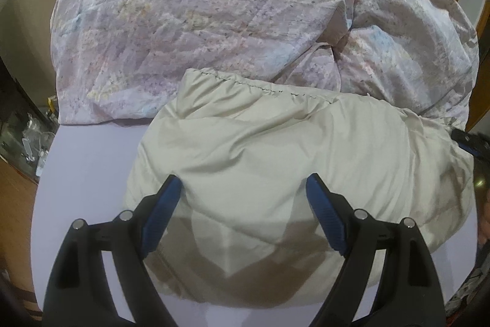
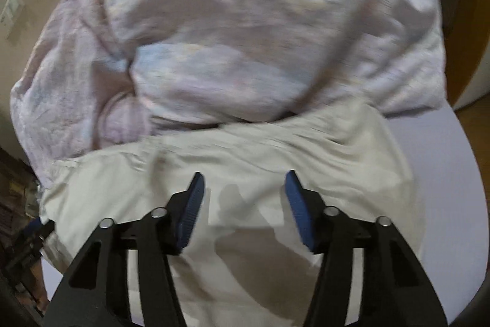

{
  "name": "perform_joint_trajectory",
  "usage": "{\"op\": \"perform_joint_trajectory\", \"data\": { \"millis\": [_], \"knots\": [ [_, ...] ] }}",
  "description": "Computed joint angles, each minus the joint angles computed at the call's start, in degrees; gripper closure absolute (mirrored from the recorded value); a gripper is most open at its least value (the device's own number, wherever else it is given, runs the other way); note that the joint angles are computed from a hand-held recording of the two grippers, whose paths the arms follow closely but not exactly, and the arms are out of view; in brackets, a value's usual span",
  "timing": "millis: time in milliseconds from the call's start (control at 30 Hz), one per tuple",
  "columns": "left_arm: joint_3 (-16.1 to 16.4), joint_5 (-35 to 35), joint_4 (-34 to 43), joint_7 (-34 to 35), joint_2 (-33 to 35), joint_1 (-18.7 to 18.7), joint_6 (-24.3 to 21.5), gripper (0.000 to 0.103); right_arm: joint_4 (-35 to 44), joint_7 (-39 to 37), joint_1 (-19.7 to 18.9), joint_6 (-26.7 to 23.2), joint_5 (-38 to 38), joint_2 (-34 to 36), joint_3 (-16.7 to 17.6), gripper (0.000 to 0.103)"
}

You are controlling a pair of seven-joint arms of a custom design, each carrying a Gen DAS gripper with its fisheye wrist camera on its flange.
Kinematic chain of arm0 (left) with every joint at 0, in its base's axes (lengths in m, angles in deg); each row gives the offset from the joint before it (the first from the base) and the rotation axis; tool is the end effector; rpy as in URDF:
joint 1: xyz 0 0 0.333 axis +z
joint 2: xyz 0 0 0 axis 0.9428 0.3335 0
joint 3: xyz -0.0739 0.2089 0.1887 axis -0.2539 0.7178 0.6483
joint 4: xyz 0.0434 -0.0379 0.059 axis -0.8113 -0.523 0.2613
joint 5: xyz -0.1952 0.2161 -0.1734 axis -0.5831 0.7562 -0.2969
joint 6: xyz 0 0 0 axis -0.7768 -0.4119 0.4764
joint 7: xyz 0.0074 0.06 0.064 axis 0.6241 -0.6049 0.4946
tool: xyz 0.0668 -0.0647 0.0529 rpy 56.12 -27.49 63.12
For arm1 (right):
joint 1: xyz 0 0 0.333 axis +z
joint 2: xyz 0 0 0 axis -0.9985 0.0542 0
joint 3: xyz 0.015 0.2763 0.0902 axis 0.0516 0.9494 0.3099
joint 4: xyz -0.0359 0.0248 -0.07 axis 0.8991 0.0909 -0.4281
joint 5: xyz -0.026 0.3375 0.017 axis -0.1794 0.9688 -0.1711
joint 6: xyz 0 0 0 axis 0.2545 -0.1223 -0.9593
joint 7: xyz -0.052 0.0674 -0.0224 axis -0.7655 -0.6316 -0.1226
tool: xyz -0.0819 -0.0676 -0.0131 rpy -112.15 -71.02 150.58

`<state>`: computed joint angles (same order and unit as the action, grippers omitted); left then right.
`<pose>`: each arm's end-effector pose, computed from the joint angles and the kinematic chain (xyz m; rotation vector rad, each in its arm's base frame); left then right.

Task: Fold large clothes
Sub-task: 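Press the folded jacket edge flat with both tools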

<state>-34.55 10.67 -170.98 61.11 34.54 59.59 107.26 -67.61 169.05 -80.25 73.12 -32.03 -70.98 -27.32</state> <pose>0.4244 -0.1979 0.6275 -2.1042 1.4908 -0.5125 0.5563 0.0628 0.6167 -1.8174 1.6716 -0.3190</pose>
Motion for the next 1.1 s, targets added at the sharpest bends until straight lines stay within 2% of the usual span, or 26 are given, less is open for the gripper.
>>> {"op": "perform_joint_trajectory", "data": {
  "millis": [167, 333, 500, 600, 733, 1100],
  "knots": [
    [-0.79, 2.98, 2.46, -1.52, 3.09, 0.26, -2.04, 0.019, -1.91, 1.82, -1.19, -0.82, -4.15, 0.88, -1.02, 0.052],
    [-0.56, 5.96, 5.61, -3.34, 7.19, 0.21, -5.32, 0.019, -0.04, 4.71, 0.08, -0.83, -10.84, 5.2, -0.52, 0.051],
    [-0.05, 11.21, 8.04, -5.33, 11.0, -0.3, -7.79, 0.011, 2.37, 5.18, 0.79, 0.28, -13.48, 8.88, -0.75, 0.05],
    [0.51, 14.5, 8.52, -6.47, 12.74, -0.67, -8.34, 0.002, 1.38, 4.83, 1.26, 3.72, -15.0, 9.6, -0.96, 0.048],
    [1.52, 16.75, 7.74, -7.9, 14.1, -0.78, -6.43, 0.002, -0.39, 4.08, 1.63, 8.88, -15.59, 10.15, -0.97, 0.045],
    [2.99, 21.89, 2.18, -14.53, 13.93, 0.56, 3.04, 0.002, -7.84, -1.98, 1.1, 24.89, -8.9, 10.23, -0.21, 0.038]
  ]
}}
